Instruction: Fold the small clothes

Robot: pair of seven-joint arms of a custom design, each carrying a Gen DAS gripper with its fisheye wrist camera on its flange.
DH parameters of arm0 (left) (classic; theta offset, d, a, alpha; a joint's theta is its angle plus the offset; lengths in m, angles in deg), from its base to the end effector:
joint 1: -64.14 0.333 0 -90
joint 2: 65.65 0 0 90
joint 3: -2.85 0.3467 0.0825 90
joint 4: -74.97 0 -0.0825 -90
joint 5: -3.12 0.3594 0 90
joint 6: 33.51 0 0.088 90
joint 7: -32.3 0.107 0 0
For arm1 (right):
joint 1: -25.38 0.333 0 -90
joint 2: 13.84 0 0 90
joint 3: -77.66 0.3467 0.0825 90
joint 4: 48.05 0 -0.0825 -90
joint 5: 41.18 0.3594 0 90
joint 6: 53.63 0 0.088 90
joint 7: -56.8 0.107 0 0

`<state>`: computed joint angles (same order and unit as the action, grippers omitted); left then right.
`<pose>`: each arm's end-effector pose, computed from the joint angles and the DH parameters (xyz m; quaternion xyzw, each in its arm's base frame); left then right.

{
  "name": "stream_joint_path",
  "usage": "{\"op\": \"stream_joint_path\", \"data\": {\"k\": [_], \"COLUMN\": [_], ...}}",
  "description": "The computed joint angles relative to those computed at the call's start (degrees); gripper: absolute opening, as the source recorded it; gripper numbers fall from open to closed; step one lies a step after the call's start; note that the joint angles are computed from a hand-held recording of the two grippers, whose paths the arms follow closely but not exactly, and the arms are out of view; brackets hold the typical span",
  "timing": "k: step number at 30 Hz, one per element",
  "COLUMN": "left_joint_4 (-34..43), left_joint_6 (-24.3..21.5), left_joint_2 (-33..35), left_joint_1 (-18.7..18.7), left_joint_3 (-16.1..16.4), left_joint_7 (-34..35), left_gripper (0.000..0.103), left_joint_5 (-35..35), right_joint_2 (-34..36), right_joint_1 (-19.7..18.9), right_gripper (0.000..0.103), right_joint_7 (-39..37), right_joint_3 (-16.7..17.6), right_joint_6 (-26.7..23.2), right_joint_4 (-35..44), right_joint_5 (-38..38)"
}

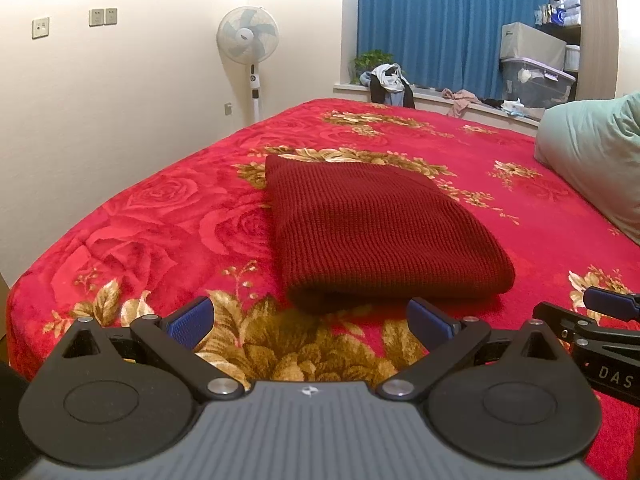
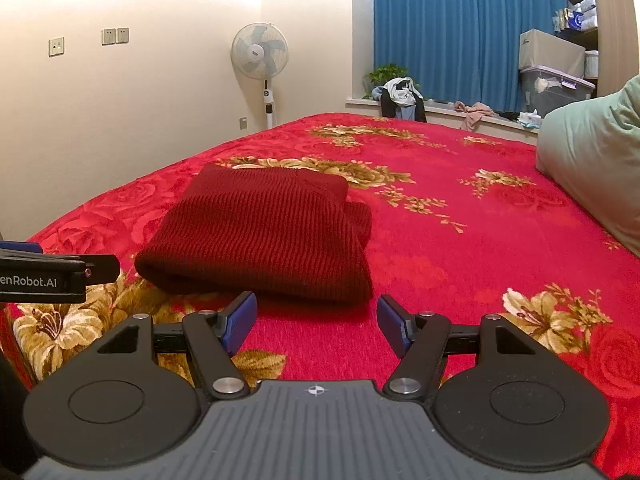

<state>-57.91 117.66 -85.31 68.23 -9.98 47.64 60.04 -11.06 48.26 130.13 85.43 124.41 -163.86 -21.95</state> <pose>0.4465 -0.1028 0.5746 -0.7347 0.4907 -0.2453 0.3991 0.5216 0.2747 0.5931 -0.7448 0.4454 -0.2296 0.4407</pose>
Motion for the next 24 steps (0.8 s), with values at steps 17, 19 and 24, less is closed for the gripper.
{"op": "stream_joint_path", "data": {"k": [17, 19, 24], "left_joint_4": [-0.57, -0.54, -0.55], "left_joint_6": [1.01, 0.95, 1.06], "left_joint_2": [0.00, 0.02, 0.05], "left_joint_1": [0.17, 0.17, 0.23], "left_joint_3": [0.26, 0.22, 0.20], "left_joint_7": [0.58, 0.58, 0.56], "left_gripper": [0.103, 0.103, 0.103], "left_joint_5": [0.29, 0.17, 0.23], "right_joint_2": [0.49, 0.49, 0.53], "right_joint_1": [0.03, -0.05, 0.00], "right_gripper": [0.069, 0.069, 0.069], "right_joint_7": [0.83, 0.49, 0.49], "right_joint_3": [-0.12, -0.03, -0.07], "right_joint_6": [-0.74, -0.92, -1.05], "right_joint_4": [0.64, 0.73, 0.83], "right_joint_5": [-0.92, -0.55, -0.45]}}
